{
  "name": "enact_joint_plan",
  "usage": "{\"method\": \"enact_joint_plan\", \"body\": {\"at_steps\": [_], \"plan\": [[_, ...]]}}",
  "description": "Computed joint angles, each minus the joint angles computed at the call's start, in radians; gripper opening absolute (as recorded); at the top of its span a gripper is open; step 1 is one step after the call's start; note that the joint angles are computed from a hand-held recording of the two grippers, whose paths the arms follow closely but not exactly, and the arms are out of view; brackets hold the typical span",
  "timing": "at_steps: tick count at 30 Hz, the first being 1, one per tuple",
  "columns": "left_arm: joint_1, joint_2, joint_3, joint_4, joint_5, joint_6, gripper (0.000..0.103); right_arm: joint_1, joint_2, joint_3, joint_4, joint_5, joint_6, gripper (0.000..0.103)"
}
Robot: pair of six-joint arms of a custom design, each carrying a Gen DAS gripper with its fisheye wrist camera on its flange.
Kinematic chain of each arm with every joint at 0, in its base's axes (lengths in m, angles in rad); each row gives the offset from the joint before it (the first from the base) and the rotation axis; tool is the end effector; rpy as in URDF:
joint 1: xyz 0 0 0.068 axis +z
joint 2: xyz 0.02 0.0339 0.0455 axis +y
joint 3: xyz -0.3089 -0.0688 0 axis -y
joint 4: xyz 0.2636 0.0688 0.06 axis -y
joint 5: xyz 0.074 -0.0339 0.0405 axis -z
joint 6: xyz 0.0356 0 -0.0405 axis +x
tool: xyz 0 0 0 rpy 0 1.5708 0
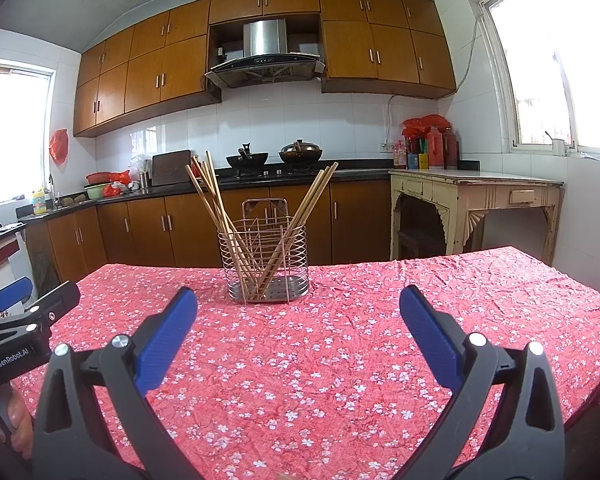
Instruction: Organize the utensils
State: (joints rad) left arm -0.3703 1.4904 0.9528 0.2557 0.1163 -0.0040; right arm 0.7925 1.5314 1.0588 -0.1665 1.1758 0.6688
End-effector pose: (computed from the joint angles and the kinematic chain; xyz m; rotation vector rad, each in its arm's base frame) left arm 0.3317 -0.1332 0.3075 0.4199 1.8189 -0.3674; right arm 0.2623 0.2192 0.3033 0.4682 1.7494 -0.2762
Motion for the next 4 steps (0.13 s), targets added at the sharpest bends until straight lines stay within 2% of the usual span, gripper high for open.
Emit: {"method": "enact_joint_plan", "body": {"at_steps": [4], "plan": [[0.005, 0.002, 0.006, -0.003, 0.004, -0.008, 0.101, 0.001, 0.000, 0.002, -0.003, 0.000, 0.001, 0.099]]}}
